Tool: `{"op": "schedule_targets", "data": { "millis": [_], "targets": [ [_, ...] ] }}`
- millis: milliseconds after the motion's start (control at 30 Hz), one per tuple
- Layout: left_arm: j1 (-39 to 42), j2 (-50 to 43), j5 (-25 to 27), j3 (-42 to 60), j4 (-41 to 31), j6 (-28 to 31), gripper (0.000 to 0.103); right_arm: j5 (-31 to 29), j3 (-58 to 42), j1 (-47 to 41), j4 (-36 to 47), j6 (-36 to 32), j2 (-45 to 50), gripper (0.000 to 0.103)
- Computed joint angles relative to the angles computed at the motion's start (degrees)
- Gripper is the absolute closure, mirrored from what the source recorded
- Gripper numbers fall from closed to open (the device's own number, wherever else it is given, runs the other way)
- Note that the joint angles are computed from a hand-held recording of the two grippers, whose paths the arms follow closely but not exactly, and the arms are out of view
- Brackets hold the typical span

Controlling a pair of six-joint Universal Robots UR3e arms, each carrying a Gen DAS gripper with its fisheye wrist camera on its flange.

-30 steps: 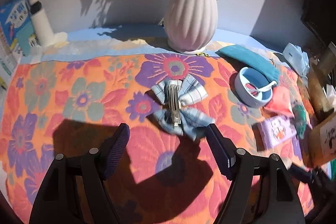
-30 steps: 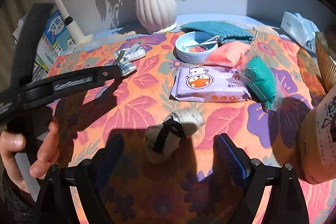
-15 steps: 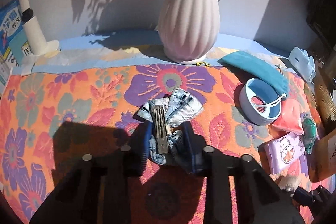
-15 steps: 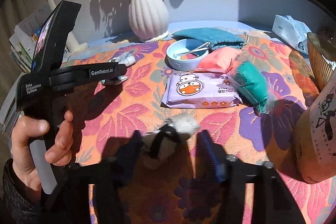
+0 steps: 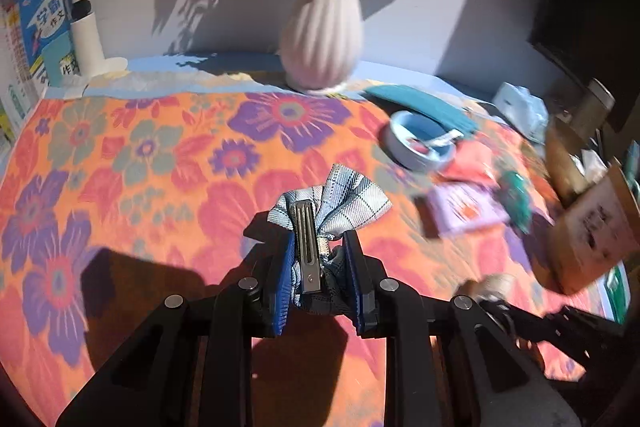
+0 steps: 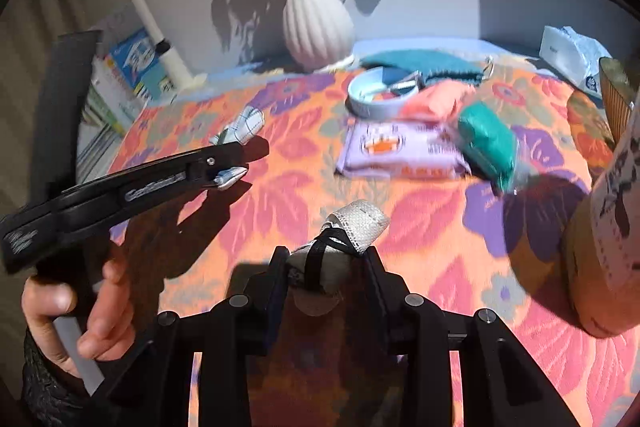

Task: Organize soft objects
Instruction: 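Carry the bow clip and white slipper in both tools to the amber plate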

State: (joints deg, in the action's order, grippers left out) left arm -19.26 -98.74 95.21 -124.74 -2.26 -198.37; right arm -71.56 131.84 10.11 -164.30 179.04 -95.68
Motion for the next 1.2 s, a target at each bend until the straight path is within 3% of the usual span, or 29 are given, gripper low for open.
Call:
{"op": "schedule_targets", "data": {
  "millis": [100, 133, 167, 333, 467, 533, 600, 633, 667, 800, 1200],
  "targets": [
    [-2.5, -0.3, 1.7, -3.2, 4.9, -1.5, 0.082, 2.1, 2.0, -2.2, 0.3, 0.2, -2.0, 0.058],
    [-2.9, -0.5, 1.7, -4.1, 6.1, -1.9, 0.082, 3.2, 2.6, -2.9, 0.3, 0.1, -2.5, 0.043],
    [-3.3, -0.4, 2.4, -4.5, 6.3, -2.3, 0.082, 4.2, 2.9, -3.5, 0.5, -0.1, -2.8, 0.035],
    [-2.3, -0.1, 1.9, -7.7, 12.6, -2.8, 0.082, -0.6, 0.2, 0.7, 0.0, 0.3, -0.3, 0.027],
    [-1.3, 0.2, 0.9, -8.8, 13.9, -3.4, 0.082, -9.9, -3.6, 7.1, -1.2, 2.4, 4.1, 0.025],
    [-1.9, -0.1, 1.6, -9.0, 15.1, -3.3, 0.082, -11.9, -4.1, 7.9, -1.7, 3.3, 4.8, 0.025],
    [-2.2, -0.3, 1.9, -8.8, 15.3, -3.1, 0.082, -13.3, -3.7, 8.1, -3.0, 4.5, 5.0, 0.033],
    [-2.1, -0.3, 1.7, -8.8, 15.2, -3.0, 0.082, -13.7, -3.1, 7.8, -4.1, 5.0, 4.9, 0.054],
    [-2.0, -0.3, 1.6, -8.9, 15.2, -2.9, 0.082, -12.2, -2.0, 6.6, -5.0, 5.1, 4.2, 0.068],
    [-1.9, -0.2, 1.5, -9.1, 15.2, -2.8, 0.082, -9.8, -0.3, 4.8, -6.2, 4.8, 2.7, 0.068],
    [-3.2, -0.8, 3.7, -7.1, 12.0, -3.0, 0.082, -14.9, -0.2, 8.9, -7.6, 4.8, 2.6, 0.068]
  ]
}}
